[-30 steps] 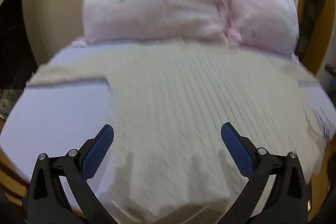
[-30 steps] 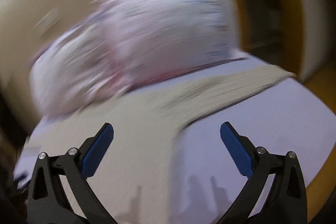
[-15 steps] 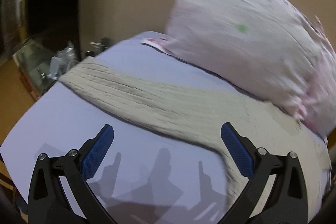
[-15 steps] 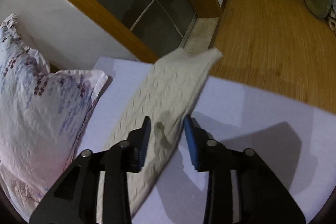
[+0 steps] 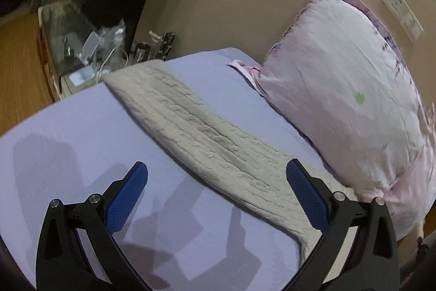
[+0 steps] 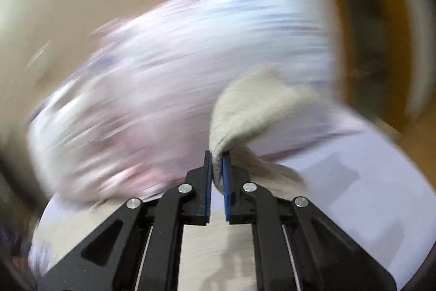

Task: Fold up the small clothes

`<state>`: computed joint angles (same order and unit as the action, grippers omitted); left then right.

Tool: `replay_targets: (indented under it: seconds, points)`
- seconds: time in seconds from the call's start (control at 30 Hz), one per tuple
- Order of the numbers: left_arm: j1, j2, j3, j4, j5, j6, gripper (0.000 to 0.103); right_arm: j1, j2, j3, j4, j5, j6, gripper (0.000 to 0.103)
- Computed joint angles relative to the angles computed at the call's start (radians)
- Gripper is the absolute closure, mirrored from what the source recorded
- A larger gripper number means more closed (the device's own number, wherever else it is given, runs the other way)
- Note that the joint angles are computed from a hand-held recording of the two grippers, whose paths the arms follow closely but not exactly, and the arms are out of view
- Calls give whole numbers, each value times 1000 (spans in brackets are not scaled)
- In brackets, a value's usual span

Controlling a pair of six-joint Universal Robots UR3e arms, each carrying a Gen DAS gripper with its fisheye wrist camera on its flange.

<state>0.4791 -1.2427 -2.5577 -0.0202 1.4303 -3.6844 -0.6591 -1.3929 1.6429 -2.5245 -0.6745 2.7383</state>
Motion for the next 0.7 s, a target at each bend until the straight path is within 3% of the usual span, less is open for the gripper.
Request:
replay_targets:
  seconds: [0.17,0.23,0.27,0.33,0.4,0.57,0.6,0.67,0.7]
  points:
    - [77,7,-25,-4,-73,-11,8,386,-15,24,310,-148,-258,90]
    - [119,-5,-35,9,-124,-20,12,453,-35,47,384,-197,-288,74]
    - [140,-13,-38,14,-150,-24,14,450,-55,77,367,-196,-290,68]
    - [193,-41,-44,26,-212,-25,20,398,-123,144,318,-170,-290,43]
    - [239,-79,-54,72,-259,-37,23,332,-155,154,326,-129,-283,37]
    - [334,-138,-55,123,-333,-62,35,204,-105,71,416,-79,-281,34]
    - [355,-152,-51,124,-343,-66,45,176,-113,79,434,-72,-290,33]
    - [378,-170,-19,65,-341,-62,75,133,-110,74,464,-62,-300,33]
    - [368,-174,6,27,-318,-57,95,126,-98,76,450,-58,-292,33]
